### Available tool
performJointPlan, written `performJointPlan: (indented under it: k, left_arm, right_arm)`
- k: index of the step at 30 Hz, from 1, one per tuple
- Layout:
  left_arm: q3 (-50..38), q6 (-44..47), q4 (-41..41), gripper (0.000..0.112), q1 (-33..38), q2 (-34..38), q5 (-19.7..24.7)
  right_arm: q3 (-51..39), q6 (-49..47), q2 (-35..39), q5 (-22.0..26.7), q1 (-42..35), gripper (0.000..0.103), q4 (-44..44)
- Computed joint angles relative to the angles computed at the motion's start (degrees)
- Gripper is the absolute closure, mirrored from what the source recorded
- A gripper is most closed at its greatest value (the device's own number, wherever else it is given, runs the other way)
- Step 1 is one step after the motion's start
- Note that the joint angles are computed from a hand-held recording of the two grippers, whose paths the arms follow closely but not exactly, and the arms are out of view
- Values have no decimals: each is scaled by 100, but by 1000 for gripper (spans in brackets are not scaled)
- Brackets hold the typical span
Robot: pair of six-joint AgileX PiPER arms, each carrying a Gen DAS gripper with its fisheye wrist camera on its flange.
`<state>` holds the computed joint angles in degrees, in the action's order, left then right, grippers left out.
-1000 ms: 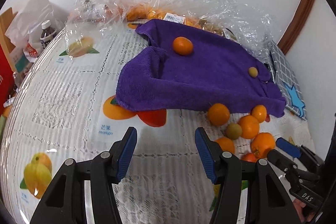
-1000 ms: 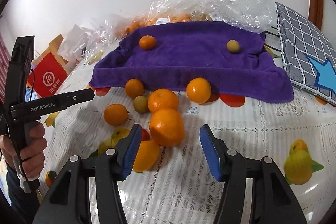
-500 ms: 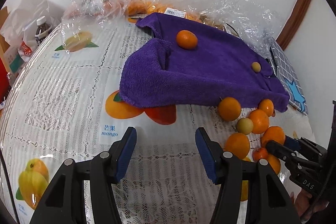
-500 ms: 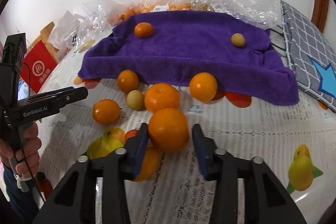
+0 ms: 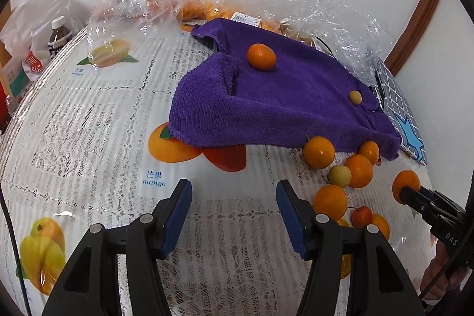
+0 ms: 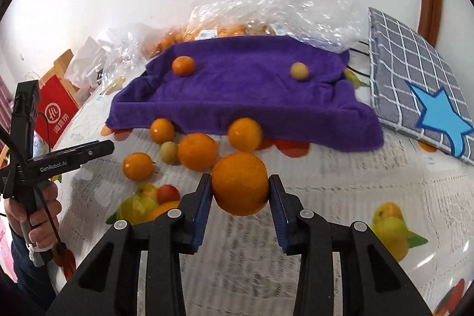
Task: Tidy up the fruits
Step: 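Grasp an orange with the left tool while the right tool holds its orange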
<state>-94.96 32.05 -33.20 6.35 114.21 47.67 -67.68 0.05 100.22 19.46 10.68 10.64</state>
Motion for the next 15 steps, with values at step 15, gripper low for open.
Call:
performJointPlan:
  k: [15]
  left_arm:
    - [579, 486, -322, 53, -4, -267, -447]
  right_arm:
    - [89, 392, 333, -258, -37, 64, -571]
